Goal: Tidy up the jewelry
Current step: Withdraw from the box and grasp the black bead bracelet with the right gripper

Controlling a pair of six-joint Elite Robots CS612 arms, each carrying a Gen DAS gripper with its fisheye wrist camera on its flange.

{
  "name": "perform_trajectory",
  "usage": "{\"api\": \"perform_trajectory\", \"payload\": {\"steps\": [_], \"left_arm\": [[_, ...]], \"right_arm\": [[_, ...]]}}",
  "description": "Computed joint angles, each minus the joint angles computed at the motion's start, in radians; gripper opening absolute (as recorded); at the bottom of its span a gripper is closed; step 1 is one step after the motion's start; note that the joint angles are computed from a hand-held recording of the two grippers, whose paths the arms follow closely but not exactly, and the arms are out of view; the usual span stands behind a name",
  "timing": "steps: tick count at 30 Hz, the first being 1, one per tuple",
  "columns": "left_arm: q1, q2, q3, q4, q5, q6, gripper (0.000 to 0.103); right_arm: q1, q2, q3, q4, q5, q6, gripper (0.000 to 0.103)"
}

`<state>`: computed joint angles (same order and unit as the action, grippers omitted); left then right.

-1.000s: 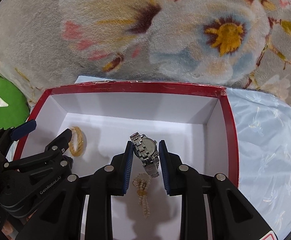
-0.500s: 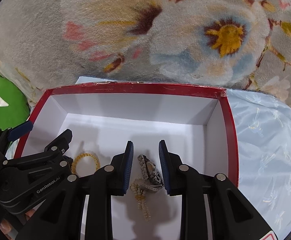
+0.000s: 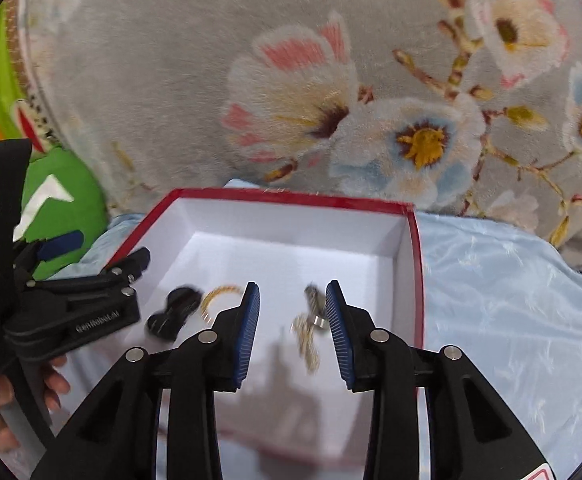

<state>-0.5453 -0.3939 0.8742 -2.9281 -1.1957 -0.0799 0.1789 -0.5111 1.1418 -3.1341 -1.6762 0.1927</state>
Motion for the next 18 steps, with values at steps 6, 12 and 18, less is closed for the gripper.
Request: {"api": "perform_trajectory", "payload": {"steps": [6,12,18], "left_arm": [[0.003,-0.158,0.323,-0.114,-0.092,-0.049,0.087],[-0.020,-0.239,0.551,-0.210,-0.061,-0.042,0.087],[-0.029,-0.290,0.693,-0.248,-0.116,-0.111,0.087]], "right_arm": [[0.024,-0.129,0.288,-0.135,-0.003,0.011,0.041],[0.059,-0.188,0.459,-0.186,-0.064,0.028,0.041],[0.091,-0.204,0.557,-0.187,-0.030,0.071,0.048]]}}
